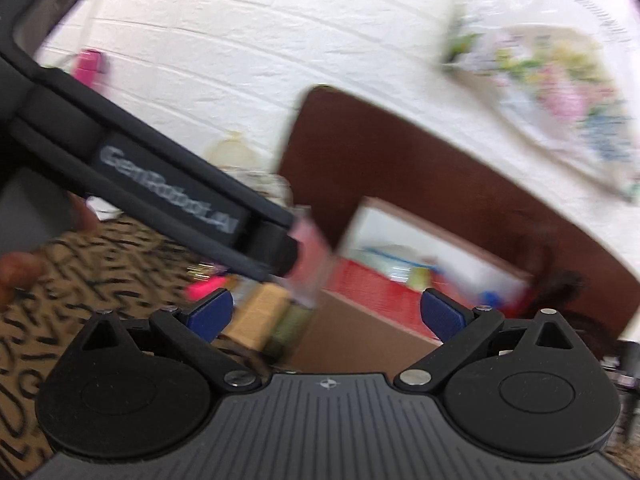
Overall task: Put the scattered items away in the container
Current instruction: 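Withdraw both grippers from the cardboard box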
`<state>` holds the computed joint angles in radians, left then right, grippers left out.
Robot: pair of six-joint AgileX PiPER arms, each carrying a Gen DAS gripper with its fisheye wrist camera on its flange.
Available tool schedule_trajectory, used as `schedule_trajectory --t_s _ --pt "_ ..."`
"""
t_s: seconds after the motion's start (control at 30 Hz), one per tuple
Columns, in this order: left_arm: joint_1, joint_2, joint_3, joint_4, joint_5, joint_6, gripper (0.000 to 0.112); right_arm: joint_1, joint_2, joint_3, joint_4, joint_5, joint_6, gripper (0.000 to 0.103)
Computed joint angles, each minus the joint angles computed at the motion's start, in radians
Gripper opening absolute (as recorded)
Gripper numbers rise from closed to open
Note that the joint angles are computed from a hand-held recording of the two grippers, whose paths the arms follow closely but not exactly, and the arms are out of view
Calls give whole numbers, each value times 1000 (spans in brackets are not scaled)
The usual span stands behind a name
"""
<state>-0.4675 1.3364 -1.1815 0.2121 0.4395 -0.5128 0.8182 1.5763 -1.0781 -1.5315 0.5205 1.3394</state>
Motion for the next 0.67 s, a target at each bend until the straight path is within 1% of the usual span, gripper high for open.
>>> schedule_trajectory --t_s 0.03,0.13,0.17,0.27,0.37,0.4,0.47,0.6,0.67 --pt "-21 3 -11 6 2 -9 103 4 -25 20 14 48 -3 102" --pt "-78 15 -32 2 1 -29 103 -18 -105 68 133 117 -64 102" --pt "-105 18 -35 39 -2 -70 103 -29 -132 84 176 130 -80 102" --pt "-194 21 -26 220 -5 -231 103 -62 -211 133 283 144 -107 102" --pt "-285 33 -29 409 42 -403 103 -55 -280 192 309 160 -88 102" --pt "-304 33 -28 446 53 -439 103 -48 -291 203 306 168 -82 102" --pt "-330 43 -39 466 84 -466 103 -40 -299 211 300 172 -82 102" --pt "-356 56 -65 465 138 -468 103 -27 -302 215 296 173 -66 102" --pt "-365 56 -67 477 148 -471 103 -26 -303 214 301 177 -62 103"
